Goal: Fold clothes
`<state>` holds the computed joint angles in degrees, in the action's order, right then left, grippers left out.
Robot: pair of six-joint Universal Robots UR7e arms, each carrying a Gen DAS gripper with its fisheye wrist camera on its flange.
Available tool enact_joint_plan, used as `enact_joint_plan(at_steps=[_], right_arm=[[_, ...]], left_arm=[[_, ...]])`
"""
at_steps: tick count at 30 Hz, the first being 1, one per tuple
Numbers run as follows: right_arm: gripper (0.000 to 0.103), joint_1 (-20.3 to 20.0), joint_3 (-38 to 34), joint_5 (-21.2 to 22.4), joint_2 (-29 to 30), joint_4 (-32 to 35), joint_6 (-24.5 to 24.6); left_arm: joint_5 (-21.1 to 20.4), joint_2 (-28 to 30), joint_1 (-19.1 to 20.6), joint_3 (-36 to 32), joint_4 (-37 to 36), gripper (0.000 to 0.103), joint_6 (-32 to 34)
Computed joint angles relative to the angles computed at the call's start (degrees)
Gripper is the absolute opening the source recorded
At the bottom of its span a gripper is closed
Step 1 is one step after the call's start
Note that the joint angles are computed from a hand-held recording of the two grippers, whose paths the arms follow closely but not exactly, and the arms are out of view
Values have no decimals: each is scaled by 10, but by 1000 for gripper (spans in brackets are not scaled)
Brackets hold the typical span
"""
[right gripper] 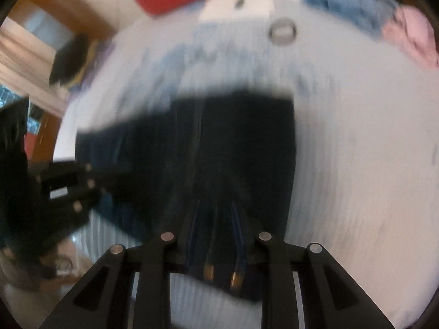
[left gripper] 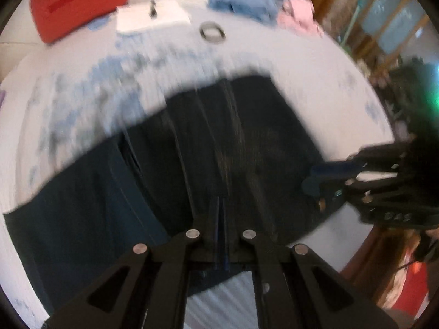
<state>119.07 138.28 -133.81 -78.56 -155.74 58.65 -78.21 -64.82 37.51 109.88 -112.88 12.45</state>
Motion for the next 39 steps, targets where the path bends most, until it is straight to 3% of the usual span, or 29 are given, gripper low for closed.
enact_joint_plan(at_steps=[5, 9, 11, 13, 14, 16, 20, 22, 24, 26, 27, 30, 32, 35, 39], right_arm=[[25, -9, 23, 11, 45, -38, 54], [24, -7, -2, 15, 39, 19, 65], [25, 5, -16, -7, 27, 21, 29], [34, 11, -30, -49, 9, 31, -6], [40, 4, -33, -53, 1, 26, -29], [41, -24, -38, -39, -9, 1, -109], [41, -99, -54, 41, 2, -51, -309], [41, -130, -70, 78, 15, -46, -401], [41, -158, -84, 103, 28, -23, -484], [39, -179, -83, 130, 24, -21, -545], [36, -183, -85, 136, 22, -12, -558], [36, -195, -94, 156, 14, 18, -594], [35, -195, -104, 173, 1, 58, -609], [35, -178, -88, 200, -49, 37, -663], [35, -173, -119, 206, -33, 59, -713]], left_arm=[[14, -5, 8, 37, -28, 3, 18], [11, -5, 8, 23, -18, 4, -12], [17, -18, 0, 30, -48, 25, -35], [19, -26, -6, 34, -79, 89, -65], [22, -29, -10, 39, -97, 94, -82], [38, -28, -21, 46, -115, 94, -127], [94, -27, -53, 76, -147, 91, -251], [126, -24, -71, 96, -154, 67, -330], [146, -15, -86, 113, -147, 51, -429], [161, -2, -96, 133, -144, 49, -517], [193, 4, -112, 144, -152, 49, -534], [232, 26, -142, 128, -91, 49, -609], [222, 4, -153, 132, -91, 49, -664], [217, -20, -183, 146, -95, 49, -730], [195, 7, -193, 135, -67, 49, -798]])
